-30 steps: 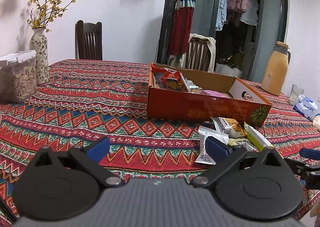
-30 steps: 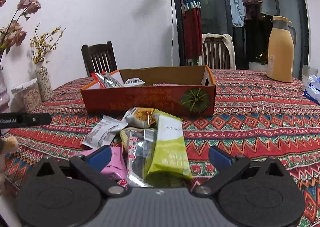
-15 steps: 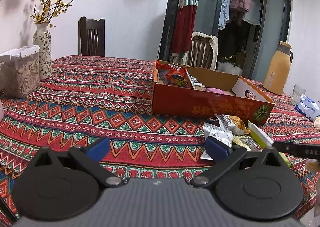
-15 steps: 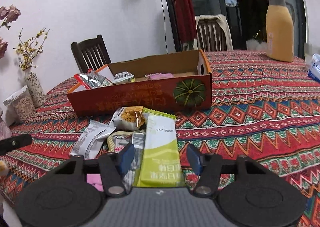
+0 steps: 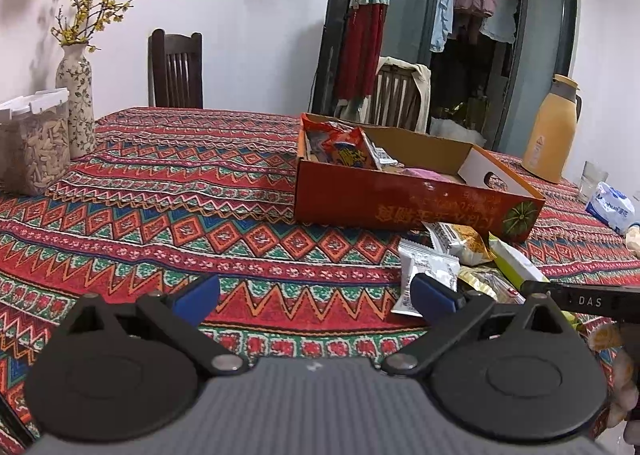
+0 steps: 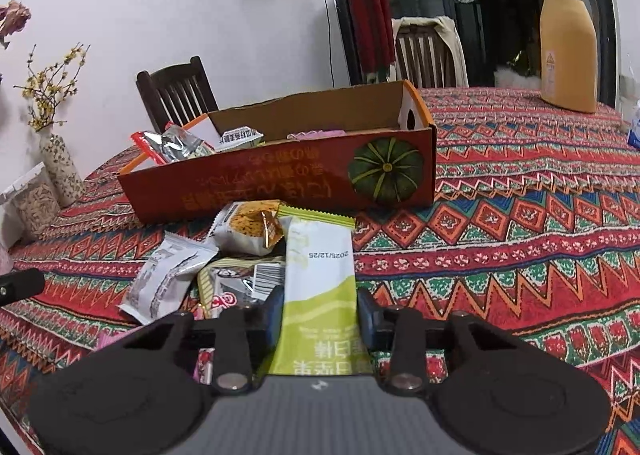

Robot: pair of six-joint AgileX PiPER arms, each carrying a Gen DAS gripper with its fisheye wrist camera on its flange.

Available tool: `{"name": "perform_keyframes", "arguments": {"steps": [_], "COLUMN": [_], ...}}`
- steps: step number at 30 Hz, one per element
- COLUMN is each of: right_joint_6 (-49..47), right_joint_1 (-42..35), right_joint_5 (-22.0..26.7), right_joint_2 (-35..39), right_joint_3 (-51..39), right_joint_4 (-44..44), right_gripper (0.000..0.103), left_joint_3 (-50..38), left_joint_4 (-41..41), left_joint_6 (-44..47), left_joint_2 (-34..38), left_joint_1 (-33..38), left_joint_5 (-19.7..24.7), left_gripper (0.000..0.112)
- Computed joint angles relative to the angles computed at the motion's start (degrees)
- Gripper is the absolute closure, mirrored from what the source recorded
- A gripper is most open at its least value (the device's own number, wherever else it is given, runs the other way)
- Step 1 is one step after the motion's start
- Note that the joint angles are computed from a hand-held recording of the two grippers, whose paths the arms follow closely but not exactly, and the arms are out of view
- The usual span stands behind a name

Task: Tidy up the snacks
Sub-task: 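Grasp the green-and-white bar packet with the right tool, then grasp a pink packet with the left tool while the right holds the green bar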

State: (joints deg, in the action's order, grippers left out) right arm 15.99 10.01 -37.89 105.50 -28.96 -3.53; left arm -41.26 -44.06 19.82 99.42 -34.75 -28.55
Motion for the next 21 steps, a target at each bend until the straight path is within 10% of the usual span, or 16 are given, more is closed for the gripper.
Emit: {"name": "perform_keyframes", "arguments": {"steps": [21], "right_joint_6": [-2.6], "right_joint_1": [-2.65], "right_joint_5": [-27.64], "right_joint_2": [-2.26], "right_joint_3": [18.51], "right_joint_4": [3.28], "right_gripper": [0.067], "left_joint_3": [-6.8], "left_joint_4": [-1.06], "left_joint_6": [7.38], "left_joint_2": [4.28], "left_joint_1": [-6.56], "left_joint_5": [5.28], "left_gripper": [0.009]}}
